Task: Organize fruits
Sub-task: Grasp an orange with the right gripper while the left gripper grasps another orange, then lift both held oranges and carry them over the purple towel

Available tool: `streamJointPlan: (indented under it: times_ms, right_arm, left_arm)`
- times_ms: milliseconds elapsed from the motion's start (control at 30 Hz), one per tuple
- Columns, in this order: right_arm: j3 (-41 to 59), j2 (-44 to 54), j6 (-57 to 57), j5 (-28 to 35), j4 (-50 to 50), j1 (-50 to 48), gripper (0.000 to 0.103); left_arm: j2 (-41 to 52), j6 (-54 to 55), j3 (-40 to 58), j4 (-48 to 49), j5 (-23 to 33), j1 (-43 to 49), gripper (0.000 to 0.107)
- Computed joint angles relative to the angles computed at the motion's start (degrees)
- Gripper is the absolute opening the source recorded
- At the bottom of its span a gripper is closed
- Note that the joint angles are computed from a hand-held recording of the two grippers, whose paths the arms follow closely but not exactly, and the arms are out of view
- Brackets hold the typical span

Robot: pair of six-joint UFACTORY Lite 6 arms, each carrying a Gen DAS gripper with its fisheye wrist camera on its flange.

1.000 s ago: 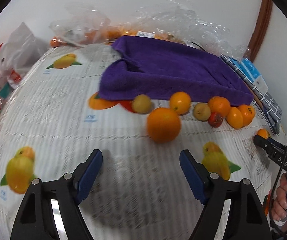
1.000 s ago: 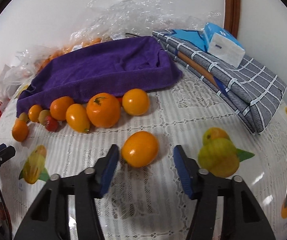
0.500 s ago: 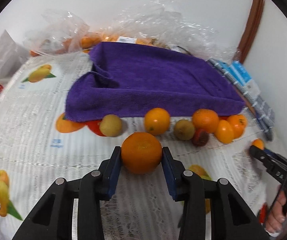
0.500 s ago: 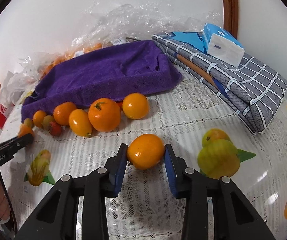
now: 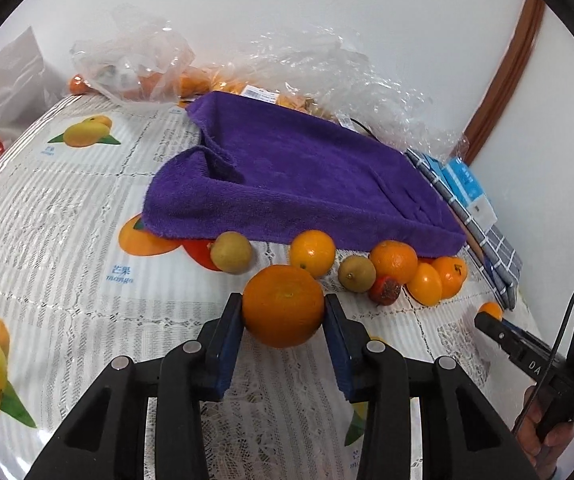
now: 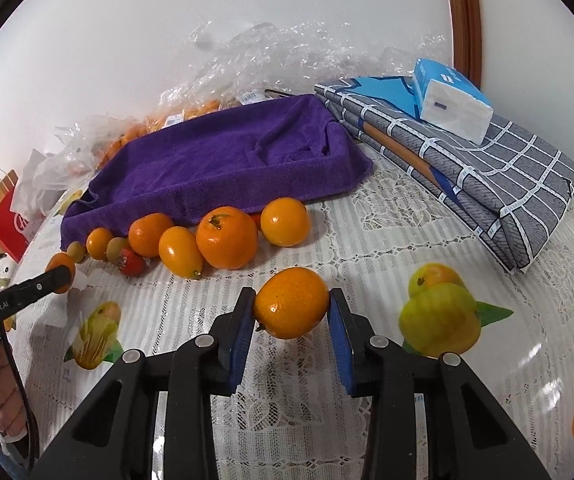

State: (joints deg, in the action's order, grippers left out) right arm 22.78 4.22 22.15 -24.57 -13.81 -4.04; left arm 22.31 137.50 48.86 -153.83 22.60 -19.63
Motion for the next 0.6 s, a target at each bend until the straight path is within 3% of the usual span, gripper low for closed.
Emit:
streamJointPlan:
  times_ms: [133, 267, 333, 400, 500, 600]
  right_arm:
    - [-0.2, -1.2, -5.2, 1.5, 6.8, 2.4, 0.036]
    - [0.1, -4.1, 0.9, 4.7, 0.8, 3.0, 0.036]
    - [0.5, -5.7, -1.0, 6.5, 3.6, 4.2, 0.036]
    - [1.8, -7.0, -4.3, 8.3, 7.3, 5.6, 0.036]
    - [5.0, -7.6, -6.4, 10.5, 9.0, 6.4, 0.036]
    - [9.9, -6.0, -6.3, 12.4, 8.4, 6.7, 0.036]
  left_arm:
    - [-0.7, 2.1, -0.9, -2.5, -1.3, -0.8, 0.037]
    - [-3.0, -3.9, -1.6, 3.9, -2.9, -0.5, 0.037]
    - [-4.7, -8.6, -1.4, 8.4, -4.1, 0.1, 0.037]
    - [-6.6, -11.6, -0.2, 12.0, -7.1, 0.1, 0.037]
    - [-8.8, -8.3, 2.2, 9.8, -11.5, -0.7, 0.037]
    - [-8.7, -18.5, 7.0, 20.8, -14.7, -0.3, 0.037]
